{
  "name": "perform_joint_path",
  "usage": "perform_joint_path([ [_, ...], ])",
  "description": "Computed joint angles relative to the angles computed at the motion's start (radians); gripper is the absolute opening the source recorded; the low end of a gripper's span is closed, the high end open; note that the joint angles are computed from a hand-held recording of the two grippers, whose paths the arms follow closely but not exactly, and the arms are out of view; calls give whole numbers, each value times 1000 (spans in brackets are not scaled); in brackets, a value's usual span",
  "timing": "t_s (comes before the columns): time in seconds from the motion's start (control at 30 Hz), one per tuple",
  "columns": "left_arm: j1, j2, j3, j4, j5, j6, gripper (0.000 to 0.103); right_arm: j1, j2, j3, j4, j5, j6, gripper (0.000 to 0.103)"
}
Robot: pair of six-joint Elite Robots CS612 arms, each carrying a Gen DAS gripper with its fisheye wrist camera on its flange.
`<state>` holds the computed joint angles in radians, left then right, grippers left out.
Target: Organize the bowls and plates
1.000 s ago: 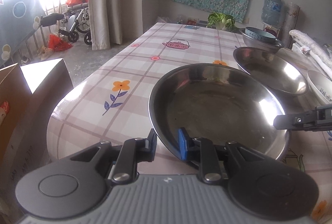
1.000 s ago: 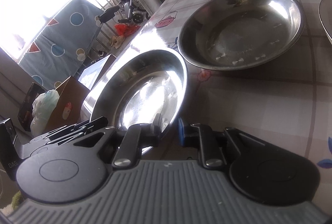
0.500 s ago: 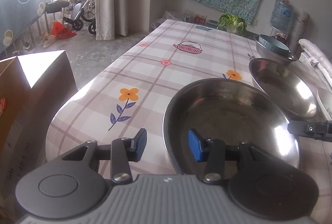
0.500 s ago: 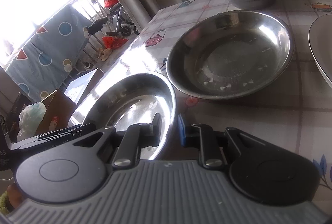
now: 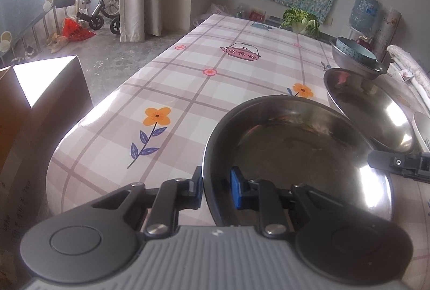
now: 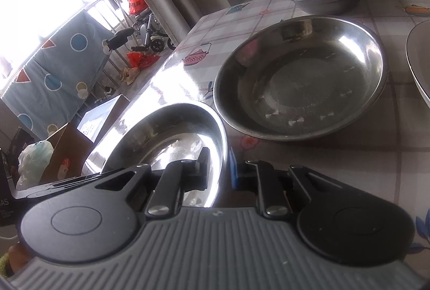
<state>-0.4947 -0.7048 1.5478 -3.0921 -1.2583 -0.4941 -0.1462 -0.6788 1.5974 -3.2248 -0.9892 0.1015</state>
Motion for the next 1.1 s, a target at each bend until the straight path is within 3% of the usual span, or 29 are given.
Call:
perform_joint_path([
  [1.1, -9, -7, 4, 27, 1, 18, 22, -4, -7, 16, -8, -6, 17, 14],
])
